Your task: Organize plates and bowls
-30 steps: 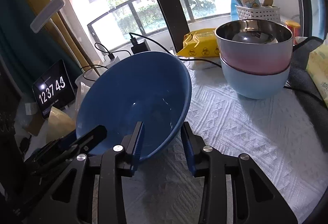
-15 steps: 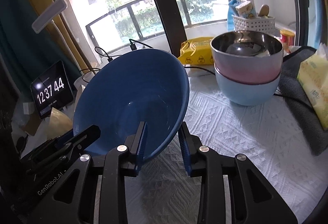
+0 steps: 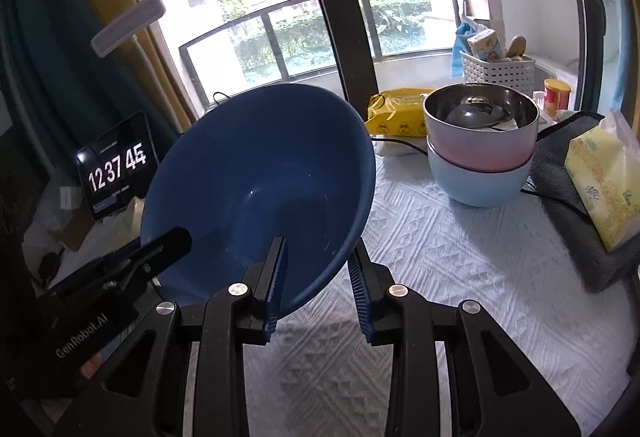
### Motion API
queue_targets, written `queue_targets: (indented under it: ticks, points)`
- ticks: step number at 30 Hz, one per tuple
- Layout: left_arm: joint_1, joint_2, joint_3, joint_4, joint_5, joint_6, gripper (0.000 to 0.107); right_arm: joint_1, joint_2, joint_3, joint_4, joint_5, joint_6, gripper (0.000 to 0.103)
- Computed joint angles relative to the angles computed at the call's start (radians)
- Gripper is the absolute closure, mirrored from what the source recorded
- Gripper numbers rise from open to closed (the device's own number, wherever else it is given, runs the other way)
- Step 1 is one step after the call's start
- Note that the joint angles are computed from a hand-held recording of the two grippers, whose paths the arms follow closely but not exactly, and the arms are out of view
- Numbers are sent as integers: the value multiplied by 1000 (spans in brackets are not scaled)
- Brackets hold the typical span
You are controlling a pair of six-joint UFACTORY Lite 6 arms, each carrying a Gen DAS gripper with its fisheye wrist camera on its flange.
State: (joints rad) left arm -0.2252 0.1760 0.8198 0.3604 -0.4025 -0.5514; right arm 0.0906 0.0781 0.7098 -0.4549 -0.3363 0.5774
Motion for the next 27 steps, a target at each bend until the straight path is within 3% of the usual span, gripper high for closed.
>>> queue_targets:
  ticks: [27]
  points:
    - [98,-361,-349,327,-31,-262,72,111,-280,-253,-4,75,67,70]
